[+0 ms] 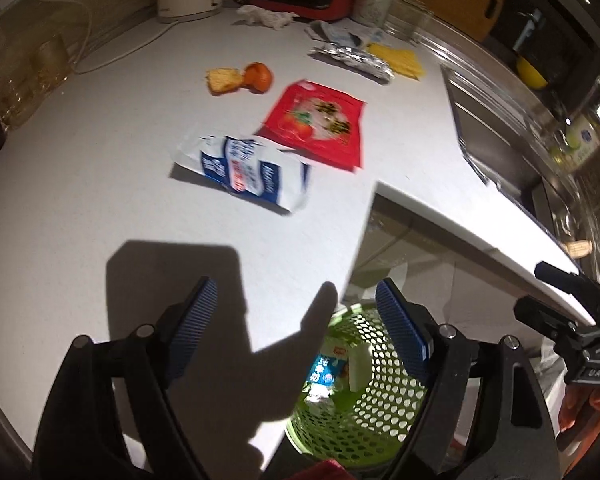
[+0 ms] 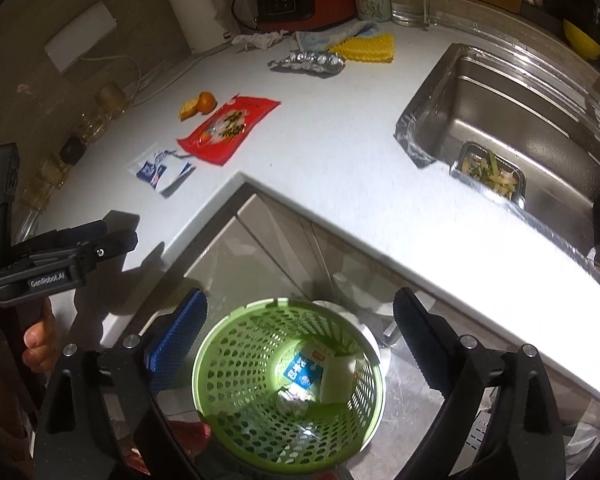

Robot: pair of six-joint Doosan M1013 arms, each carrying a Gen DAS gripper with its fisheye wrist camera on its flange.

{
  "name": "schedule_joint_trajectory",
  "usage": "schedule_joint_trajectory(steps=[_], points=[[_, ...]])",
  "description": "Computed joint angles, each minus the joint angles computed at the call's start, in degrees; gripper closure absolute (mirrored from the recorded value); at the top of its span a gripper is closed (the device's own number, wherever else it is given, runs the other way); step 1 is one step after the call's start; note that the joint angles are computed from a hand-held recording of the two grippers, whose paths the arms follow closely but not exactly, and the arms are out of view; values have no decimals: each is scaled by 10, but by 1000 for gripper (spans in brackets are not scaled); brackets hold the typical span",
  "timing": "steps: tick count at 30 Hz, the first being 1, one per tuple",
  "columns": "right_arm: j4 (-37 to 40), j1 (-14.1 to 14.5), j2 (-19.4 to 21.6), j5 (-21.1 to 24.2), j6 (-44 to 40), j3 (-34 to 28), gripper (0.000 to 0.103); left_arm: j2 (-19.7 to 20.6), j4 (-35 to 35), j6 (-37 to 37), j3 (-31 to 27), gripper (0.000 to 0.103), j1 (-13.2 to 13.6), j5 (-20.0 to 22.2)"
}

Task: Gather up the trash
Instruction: 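Move both tools back toward the counter near the blender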

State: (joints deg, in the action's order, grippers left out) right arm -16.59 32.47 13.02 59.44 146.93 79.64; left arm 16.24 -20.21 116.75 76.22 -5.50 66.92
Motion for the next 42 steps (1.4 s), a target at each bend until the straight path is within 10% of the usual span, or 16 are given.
schedule_joint_trajectory(steps=[10, 21, 30, 42], points=[[-13, -29, 48, 2, -26, -62, 9, 54, 6, -108, -74, 25, 4, 7], [-47, -78, 139, 20, -85, -187, 9, 107, -7, -56, -161, 25, 3, 33], [4, -121, 203, 13, -340, -279, 9, 164, -25, -1, -260, 25, 4, 52], [141, -163, 276, 113, -550, -396, 18, 272, -57, 45, -444, 24, -3, 134]])
